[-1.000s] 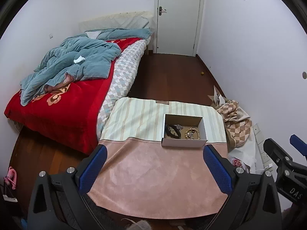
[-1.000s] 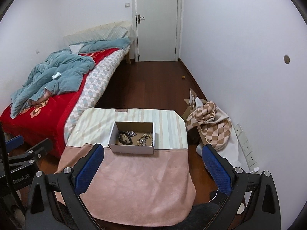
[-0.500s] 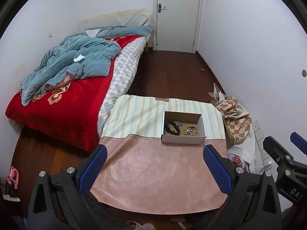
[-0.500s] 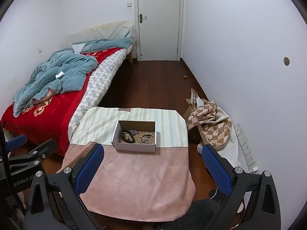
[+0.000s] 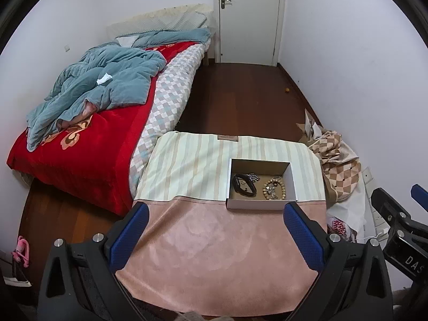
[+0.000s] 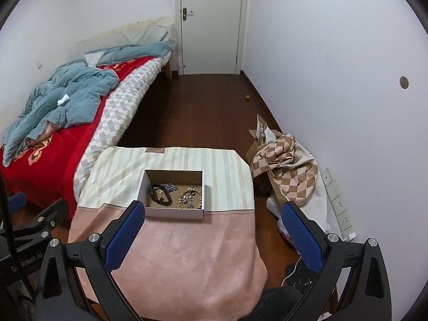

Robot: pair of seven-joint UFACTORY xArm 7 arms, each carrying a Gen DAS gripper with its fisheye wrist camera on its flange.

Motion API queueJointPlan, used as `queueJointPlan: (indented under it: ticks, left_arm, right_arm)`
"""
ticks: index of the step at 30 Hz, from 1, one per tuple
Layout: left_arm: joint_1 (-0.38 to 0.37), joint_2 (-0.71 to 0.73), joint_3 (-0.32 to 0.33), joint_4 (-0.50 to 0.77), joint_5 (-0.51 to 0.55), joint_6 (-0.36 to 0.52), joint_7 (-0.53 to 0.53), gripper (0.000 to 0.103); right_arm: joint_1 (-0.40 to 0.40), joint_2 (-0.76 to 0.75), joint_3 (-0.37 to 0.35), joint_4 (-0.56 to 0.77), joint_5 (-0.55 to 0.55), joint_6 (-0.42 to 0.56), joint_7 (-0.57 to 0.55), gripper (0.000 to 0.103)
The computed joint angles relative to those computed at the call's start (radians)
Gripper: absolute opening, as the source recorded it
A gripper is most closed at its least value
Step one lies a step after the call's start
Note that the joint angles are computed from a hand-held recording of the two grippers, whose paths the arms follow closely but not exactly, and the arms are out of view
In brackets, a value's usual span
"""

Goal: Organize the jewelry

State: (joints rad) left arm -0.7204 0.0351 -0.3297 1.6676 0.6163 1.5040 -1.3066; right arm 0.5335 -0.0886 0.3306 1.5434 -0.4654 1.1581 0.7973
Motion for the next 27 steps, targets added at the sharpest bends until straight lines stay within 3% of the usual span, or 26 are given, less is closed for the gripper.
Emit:
queueJointPlan:
  ticks: [12,27]
  left_arm:
    - [0.025,0.051,0.042,0.013,-0.067,-0.036,0.05,0.103]
    - [0.006,0.077,0.057,0.043,-0.072,-0.035,0.064,0.103]
  right_arm:
    - [0.017,0.115,-0.052,0.063,0.013,0.009,-0.032,0.103]
    - [0.03,0.124,-0.07,0.066,0.025,0.027,-0.047,0.103]
